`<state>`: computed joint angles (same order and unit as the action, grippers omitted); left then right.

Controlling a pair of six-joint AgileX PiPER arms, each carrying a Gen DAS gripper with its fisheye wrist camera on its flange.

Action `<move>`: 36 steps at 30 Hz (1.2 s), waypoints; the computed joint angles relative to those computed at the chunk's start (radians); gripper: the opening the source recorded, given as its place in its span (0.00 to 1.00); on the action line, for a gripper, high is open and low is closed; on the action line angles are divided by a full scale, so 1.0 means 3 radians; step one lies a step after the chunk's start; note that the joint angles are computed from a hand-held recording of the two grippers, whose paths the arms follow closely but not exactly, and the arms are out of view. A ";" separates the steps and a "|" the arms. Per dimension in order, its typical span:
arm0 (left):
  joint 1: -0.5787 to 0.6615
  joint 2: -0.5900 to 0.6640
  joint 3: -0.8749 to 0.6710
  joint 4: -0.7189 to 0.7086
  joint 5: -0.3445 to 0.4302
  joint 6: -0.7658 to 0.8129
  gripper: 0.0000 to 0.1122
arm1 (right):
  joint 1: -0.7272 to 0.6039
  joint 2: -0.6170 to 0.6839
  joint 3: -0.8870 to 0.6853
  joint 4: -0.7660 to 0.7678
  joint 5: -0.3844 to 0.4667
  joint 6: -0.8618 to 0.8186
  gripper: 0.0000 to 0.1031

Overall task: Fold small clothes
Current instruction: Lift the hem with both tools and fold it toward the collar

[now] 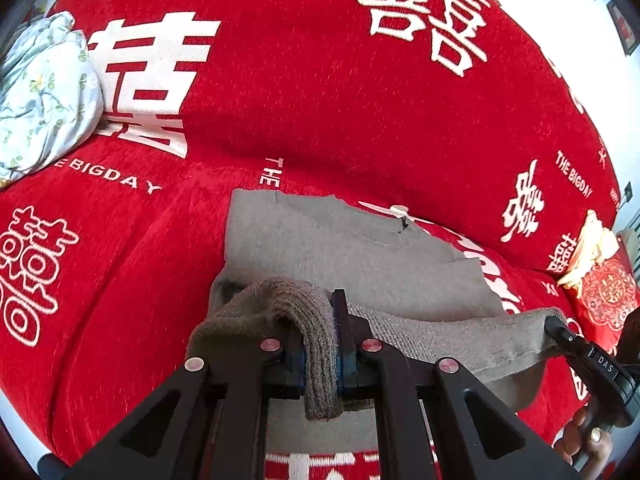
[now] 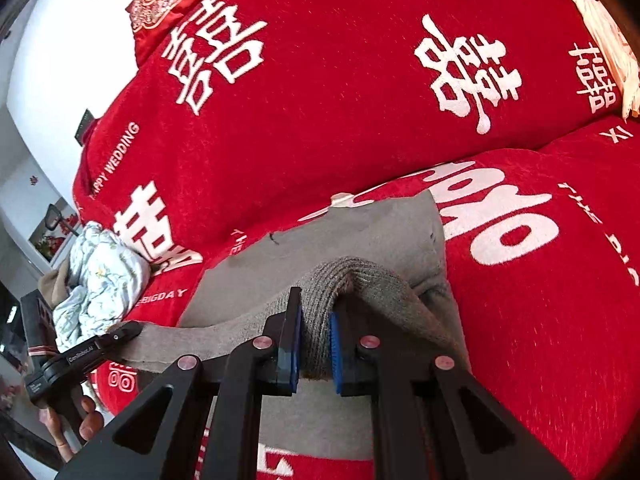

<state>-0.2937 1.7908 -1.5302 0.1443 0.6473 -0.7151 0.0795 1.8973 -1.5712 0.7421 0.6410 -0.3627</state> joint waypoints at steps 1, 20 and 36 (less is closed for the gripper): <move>0.0004 0.0061 -0.0079 0.0003 0.0047 0.0019 0.09 | 0.0008 0.0068 -0.0095 -0.0077 0.0028 0.0088 0.13; 0.0039 0.0982 -0.1550 0.0116 0.0806 0.0280 0.09 | 0.0078 0.0925 -0.1563 -0.0765 0.0553 0.0910 0.13; 0.0123 0.1976 -0.3324 -0.0015 0.1643 0.0514 0.09 | 0.0120 0.1865 -0.3222 -0.1246 0.1237 0.1592 0.13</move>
